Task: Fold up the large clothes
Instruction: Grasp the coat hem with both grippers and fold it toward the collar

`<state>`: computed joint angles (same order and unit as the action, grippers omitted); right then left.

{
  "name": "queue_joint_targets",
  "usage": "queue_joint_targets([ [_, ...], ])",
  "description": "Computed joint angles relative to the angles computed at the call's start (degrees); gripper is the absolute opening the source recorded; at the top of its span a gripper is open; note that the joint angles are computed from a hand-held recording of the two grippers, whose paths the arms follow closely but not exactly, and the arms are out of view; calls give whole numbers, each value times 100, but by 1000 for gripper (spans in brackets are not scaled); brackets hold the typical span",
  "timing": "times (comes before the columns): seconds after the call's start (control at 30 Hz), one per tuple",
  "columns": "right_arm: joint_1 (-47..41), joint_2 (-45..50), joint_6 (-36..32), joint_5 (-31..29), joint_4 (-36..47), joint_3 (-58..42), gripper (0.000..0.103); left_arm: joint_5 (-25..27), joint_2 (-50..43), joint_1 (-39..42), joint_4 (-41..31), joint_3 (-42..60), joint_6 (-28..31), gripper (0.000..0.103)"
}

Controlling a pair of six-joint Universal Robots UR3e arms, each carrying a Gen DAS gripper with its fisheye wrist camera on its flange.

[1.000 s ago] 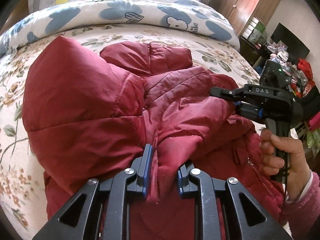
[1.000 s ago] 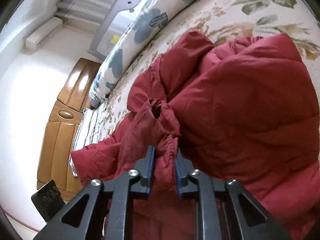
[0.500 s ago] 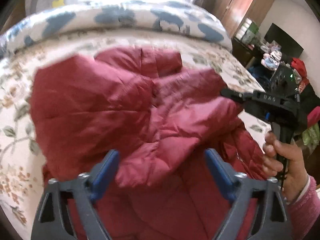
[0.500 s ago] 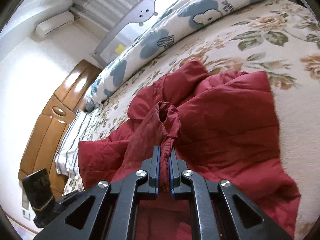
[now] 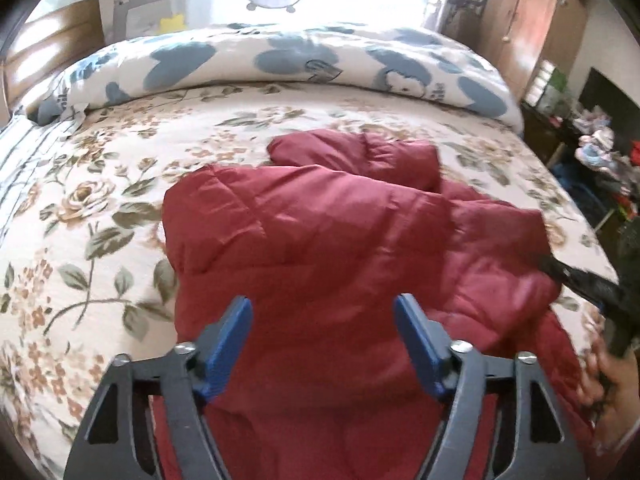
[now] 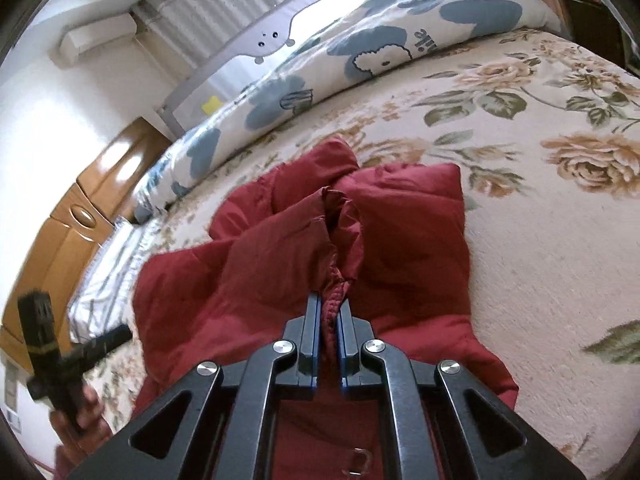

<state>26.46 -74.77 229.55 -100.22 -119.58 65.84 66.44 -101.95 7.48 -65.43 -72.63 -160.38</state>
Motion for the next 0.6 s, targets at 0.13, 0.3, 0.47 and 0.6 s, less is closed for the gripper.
queue_joint_targets([
  [0.13,47,-15,12,-92,122,92,6,549,-610,-426,29,482,-176,64],
  [0.3,161,40,41,-295,608,-331,13,953,-1269,-757,-99,1017,-433,67],
  [0.47,814,925,-216,-1569,1677,-2367,26,1090,-1481,-870,-54,1235,-556,68],
  [0.6,747,1613,-806,-958,1798,-3286,39,1111,-1598,-856,-23,1290,-639,69],
])
